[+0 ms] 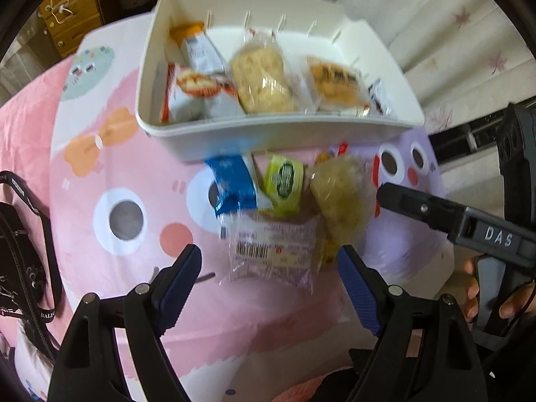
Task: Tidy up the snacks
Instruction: 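Move both grippers back toward the white-and-purple bread bag and clear pastry bag, then grasp the white-and-purple bread bag with the left gripper while the right gripper grasps the clear pastry bag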
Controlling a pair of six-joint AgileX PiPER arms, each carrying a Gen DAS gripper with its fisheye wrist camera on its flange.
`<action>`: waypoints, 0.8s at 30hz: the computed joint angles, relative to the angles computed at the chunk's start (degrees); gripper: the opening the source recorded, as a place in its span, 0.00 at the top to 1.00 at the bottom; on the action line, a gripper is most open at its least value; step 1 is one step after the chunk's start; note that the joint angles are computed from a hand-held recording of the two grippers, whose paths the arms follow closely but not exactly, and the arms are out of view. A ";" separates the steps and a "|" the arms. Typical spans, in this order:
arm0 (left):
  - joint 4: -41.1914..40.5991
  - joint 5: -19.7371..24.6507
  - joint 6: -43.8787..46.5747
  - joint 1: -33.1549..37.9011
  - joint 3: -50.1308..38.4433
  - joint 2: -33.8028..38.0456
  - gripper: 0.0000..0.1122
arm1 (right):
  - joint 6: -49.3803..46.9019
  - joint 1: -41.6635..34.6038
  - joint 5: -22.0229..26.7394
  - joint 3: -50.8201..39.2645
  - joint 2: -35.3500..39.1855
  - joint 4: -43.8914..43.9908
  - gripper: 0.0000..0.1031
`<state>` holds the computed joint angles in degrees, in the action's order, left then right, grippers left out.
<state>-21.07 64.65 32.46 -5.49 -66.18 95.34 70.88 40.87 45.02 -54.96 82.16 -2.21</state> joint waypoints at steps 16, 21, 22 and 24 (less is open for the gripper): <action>3.89 -1.24 -4.84 -4.64 0.70 9.65 0.24 | -11.78 -4.94 -3.43 -1.41 10.18 14.28 0.21; 4.11 -1.58 -6.46 -5.51 -0.49 12.10 0.24 | -14.00 -6.43 -2.88 -2.89 12.65 15.76 0.21; 3.95 -1.54 -6.85 -5.56 -0.77 12.61 0.24 | -14.24 -6.59 -2.68 -3.37 13.10 15.85 0.21; 4.05 -1.46 -7.41 -5.60 -1.40 13.48 0.24 | -14.76 -6.76 -2.61 -4.31 13.97 15.65 0.21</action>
<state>-17.03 63.18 25.05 -11.09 -67.58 108.83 56.12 34.11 42.41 -59.27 96.13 13.44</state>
